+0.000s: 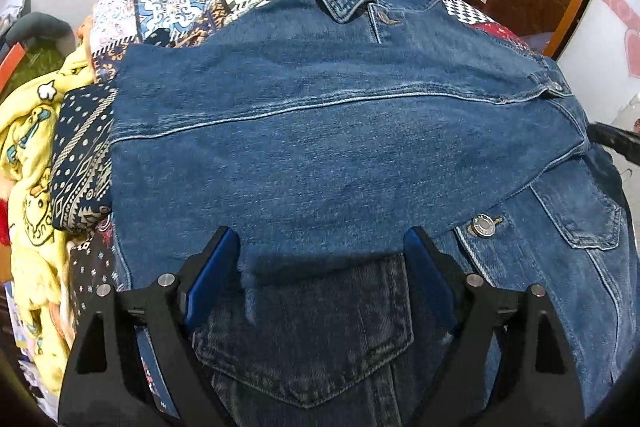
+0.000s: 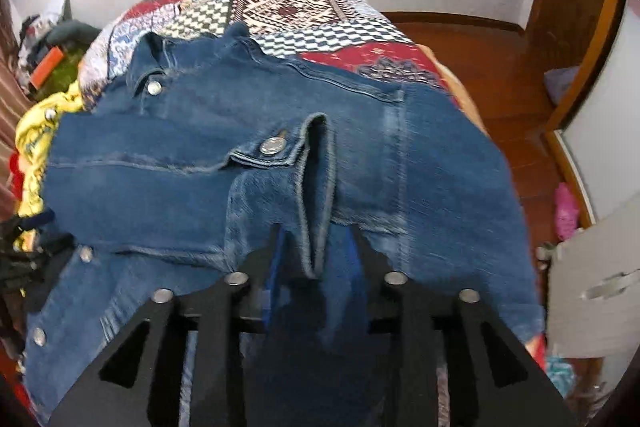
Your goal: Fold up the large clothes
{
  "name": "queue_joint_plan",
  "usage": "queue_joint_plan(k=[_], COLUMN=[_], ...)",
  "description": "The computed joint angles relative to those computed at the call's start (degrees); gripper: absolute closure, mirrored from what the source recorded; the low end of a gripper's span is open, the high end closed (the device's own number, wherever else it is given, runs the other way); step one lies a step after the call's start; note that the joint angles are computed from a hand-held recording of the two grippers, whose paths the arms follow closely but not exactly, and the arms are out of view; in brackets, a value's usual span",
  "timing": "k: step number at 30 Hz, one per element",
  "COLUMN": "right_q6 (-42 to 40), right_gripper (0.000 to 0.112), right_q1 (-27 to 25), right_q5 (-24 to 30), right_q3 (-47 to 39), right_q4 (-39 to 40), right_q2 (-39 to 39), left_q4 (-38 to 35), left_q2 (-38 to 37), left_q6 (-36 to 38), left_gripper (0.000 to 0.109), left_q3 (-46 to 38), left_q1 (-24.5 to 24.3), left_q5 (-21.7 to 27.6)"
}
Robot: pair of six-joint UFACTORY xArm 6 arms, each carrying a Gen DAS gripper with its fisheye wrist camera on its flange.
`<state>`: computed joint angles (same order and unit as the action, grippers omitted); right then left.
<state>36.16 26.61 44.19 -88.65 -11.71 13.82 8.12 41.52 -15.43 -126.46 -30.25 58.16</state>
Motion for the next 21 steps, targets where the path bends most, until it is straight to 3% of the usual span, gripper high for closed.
queue_joint_plan(k=[1, 7, 11, 18, 21], right_q6=[0.1, 8.7, 12.4, 10.8, 8.6], right_gripper=[0.061, 0.030, 0.028, 0.028, 0.028], right_q1=[-0.1, -1.8, -4.9, -10.9, -12.0], right_q5=[0.3, -2.7, -5.8, -10.1, -13.4], right_q3=[0.7, 9.7, 17.0, 29.7, 33.2], right_q4=[-0.2, -5.0, -1.0, 17.2, 25.3], right_q2=[-0.9, -10.0, -16.0, -22.5, -22.5], left_q4=[0.3, 2.8, 3.7, 2.2, 1.0], left_q2=[-0.5, -2.1, -1.3, -0.6, 0.4], left_q6=[-0.3, -2.4, -3.6, -3.7, -2.3], left_gripper=[0.023, 0.023, 0.023, 0.023, 0.023], left_q3=[0.4, -0.4, -4.3, -5.8, -7.1], left_q1=[-0.1, -0.4, -0.7, -1.4, -1.8], left_q5=[-0.3, -4.0, -5.8, -8.1, -6.1])
